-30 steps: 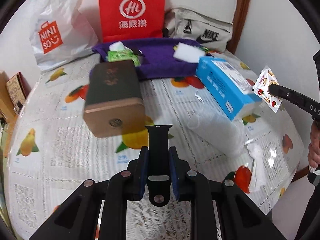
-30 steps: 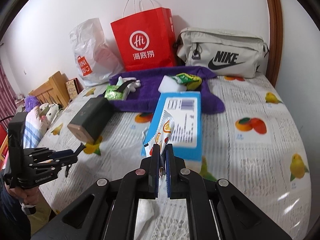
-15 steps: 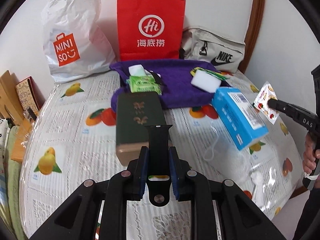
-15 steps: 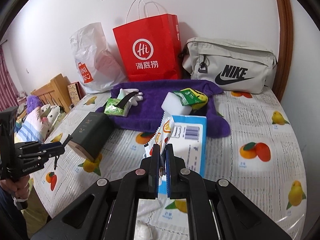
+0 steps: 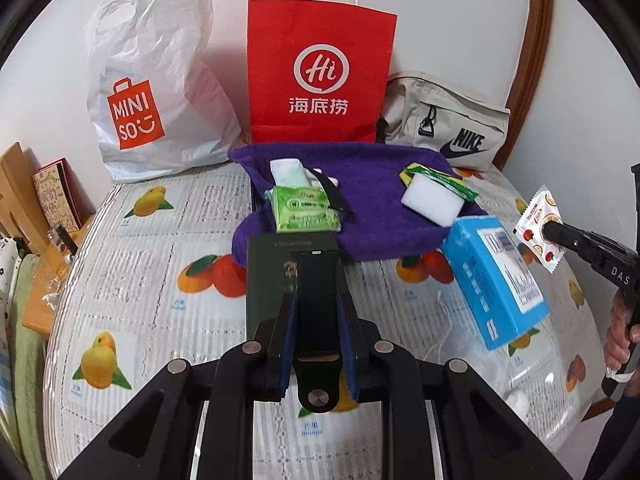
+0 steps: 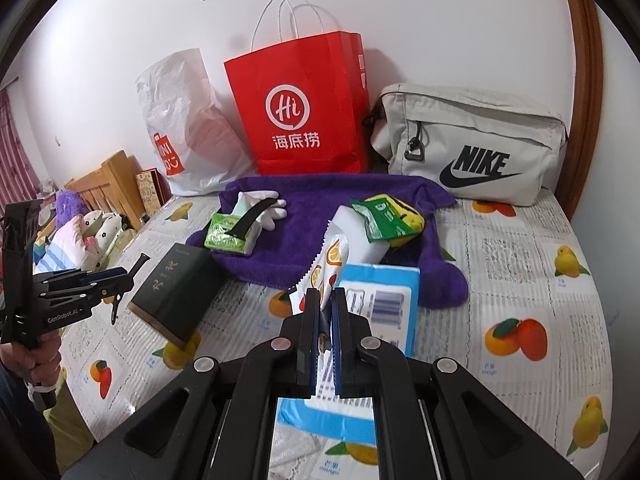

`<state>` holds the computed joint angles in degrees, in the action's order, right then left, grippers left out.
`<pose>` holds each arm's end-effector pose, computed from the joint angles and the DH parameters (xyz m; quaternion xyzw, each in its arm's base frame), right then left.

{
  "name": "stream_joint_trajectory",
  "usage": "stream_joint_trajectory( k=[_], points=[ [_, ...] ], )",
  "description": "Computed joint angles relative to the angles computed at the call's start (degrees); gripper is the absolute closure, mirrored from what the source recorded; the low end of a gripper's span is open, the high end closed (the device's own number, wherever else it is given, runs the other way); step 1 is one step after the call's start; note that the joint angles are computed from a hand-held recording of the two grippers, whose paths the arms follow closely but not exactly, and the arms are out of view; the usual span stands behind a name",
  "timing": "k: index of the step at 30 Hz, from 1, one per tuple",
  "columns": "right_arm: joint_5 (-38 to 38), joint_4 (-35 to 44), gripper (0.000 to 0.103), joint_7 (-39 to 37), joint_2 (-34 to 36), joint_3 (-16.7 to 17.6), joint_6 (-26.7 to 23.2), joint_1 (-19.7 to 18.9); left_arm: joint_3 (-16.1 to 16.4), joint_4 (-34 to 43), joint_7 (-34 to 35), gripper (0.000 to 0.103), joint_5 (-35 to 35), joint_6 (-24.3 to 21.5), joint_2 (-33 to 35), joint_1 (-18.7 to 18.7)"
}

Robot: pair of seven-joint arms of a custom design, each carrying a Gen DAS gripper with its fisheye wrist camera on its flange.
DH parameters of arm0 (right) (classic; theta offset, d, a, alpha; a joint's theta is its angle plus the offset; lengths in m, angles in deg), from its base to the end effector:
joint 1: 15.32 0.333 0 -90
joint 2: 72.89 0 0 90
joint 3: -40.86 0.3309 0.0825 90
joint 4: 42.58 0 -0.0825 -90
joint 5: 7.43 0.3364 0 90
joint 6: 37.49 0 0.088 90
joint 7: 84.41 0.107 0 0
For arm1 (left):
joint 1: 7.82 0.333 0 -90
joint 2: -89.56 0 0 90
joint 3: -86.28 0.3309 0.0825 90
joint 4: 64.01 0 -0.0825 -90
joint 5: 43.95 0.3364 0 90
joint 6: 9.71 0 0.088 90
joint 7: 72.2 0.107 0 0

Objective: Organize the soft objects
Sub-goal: 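Carry the strap piece and sticker packet with both tools over the purple towel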

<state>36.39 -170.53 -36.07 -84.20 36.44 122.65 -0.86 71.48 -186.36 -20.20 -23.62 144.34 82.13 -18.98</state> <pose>0.4842 0.0502 0.5672 -0.7204 0.5476 -0.1738 0.3886 0.4550 -0.2416 0.5729 -0.6392 0.6824 -0.2852 0.2110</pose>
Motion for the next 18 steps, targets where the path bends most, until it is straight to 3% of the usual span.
stream_joint_trajectory(
  k=[18],
  points=[
    [0.9,10.5,0.097,-1.9,8.5,2.5,-2.3,-2.7,2.6,12.3,1.1,0.083,1.4,-2.4,9.8,-0.9]
  ],
)
